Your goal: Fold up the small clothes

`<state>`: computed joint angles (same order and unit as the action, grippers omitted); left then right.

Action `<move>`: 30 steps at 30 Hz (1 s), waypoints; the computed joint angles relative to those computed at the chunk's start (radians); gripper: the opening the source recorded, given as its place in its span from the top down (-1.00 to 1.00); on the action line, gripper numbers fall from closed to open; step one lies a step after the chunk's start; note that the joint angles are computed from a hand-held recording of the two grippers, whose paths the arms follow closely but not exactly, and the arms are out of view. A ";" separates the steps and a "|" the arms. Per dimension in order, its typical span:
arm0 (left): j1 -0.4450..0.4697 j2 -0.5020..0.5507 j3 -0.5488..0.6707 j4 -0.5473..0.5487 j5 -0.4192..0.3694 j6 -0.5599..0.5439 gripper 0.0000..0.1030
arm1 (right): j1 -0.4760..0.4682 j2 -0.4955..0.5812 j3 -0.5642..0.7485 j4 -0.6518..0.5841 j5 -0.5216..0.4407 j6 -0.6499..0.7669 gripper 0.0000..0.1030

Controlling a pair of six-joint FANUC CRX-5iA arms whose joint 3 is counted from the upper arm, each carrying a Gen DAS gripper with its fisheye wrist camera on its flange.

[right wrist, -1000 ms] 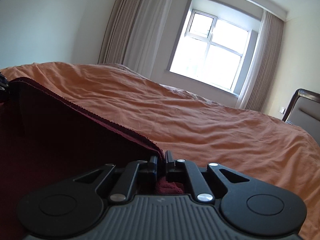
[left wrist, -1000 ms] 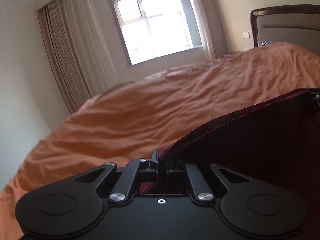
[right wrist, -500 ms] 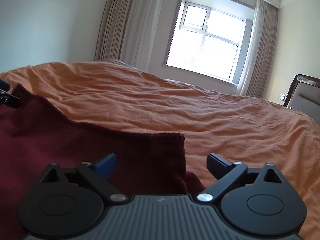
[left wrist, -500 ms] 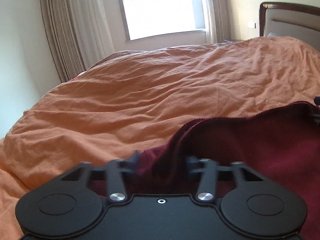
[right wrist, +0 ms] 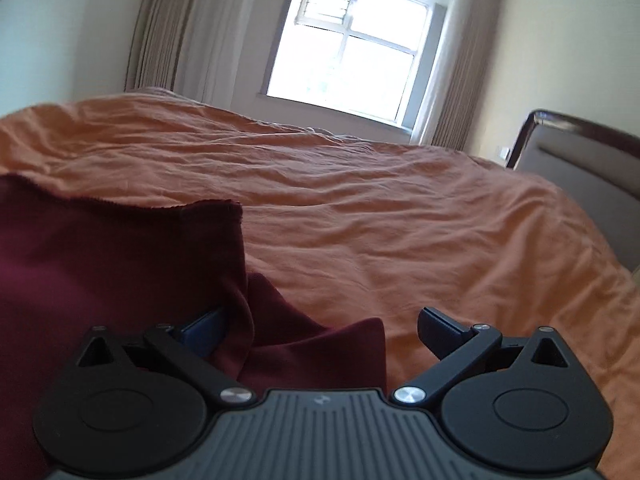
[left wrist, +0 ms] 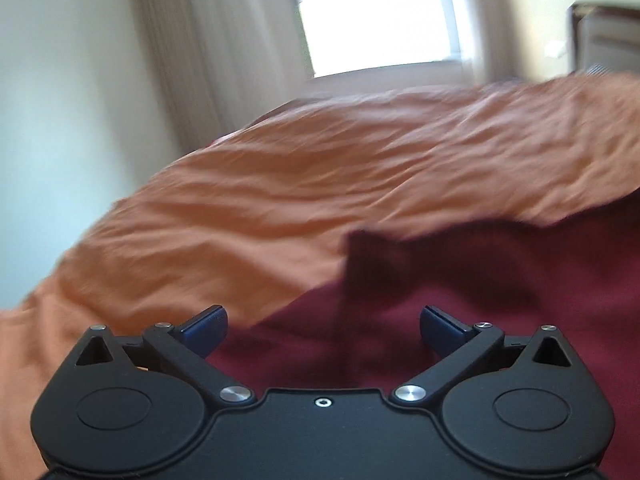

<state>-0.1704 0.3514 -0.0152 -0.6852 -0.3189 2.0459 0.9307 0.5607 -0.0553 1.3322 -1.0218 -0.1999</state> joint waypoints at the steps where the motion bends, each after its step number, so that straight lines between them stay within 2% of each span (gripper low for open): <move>1: -0.025 0.010 0.024 -0.087 -0.055 0.097 -0.99 | 0.006 -0.003 0.000 -0.005 -0.010 0.000 -1.00; 3: -0.039 0.015 0.031 -0.176 -0.079 0.232 -0.99 | 0.026 -0.008 0.002 -0.010 -0.045 0.003 -1.00; 7: -0.004 -0.017 -0.003 -0.137 -0.050 0.288 -0.99 | 0.075 -0.041 -0.036 0.032 -0.065 -0.038 -1.00; 10: -0.027 -0.067 -0.031 -0.222 -0.080 0.407 -0.99 | 0.115 -0.064 -0.077 0.091 -0.040 -0.094 -1.00; 14: -0.033 -0.148 -0.104 -0.236 -0.076 0.449 -0.99 | 0.158 -0.052 -0.106 0.172 -0.042 -0.152 -1.00; 18: -0.030 -0.247 -0.206 -0.212 -0.057 0.490 -0.99 | 0.196 -0.008 -0.070 0.079 -0.062 -0.112 -1.00; 21: -0.020 -0.316 -0.288 -0.191 -0.029 0.549 -0.99 | 0.200 0.002 -0.105 0.099 -0.063 -0.239 -1.00; 24: 0.047 -0.361 -0.389 -0.019 0.070 0.427 -0.99 | 0.190 -0.003 -0.167 0.193 -0.068 -0.403 -1.00; 27: 0.123 -0.364 -0.486 0.271 0.139 0.164 -0.99 | 0.194 0.011 -0.186 0.245 -0.106 -0.458 -1.00; 28: 0.132 -0.362 -0.509 0.325 0.151 0.128 -0.99 | 0.197 0.017 -0.188 0.255 -0.120 -0.469 -1.00; 29: 0.134 -0.362 -0.523 0.327 0.164 0.139 -0.99 | 0.200 0.019 -0.195 0.264 -0.133 -0.484 -1.00; 30: 0.128 -0.365 -0.524 0.276 0.169 0.195 -0.99 | 0.203 0.022 -0.197 0.268 -0.141 -0.493 -1.00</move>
<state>-0.0420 -0.0136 -0.5395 -0.4089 -0.1502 2.2406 1.1340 0.5826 -0.2524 1.6005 -1.1631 -0.6926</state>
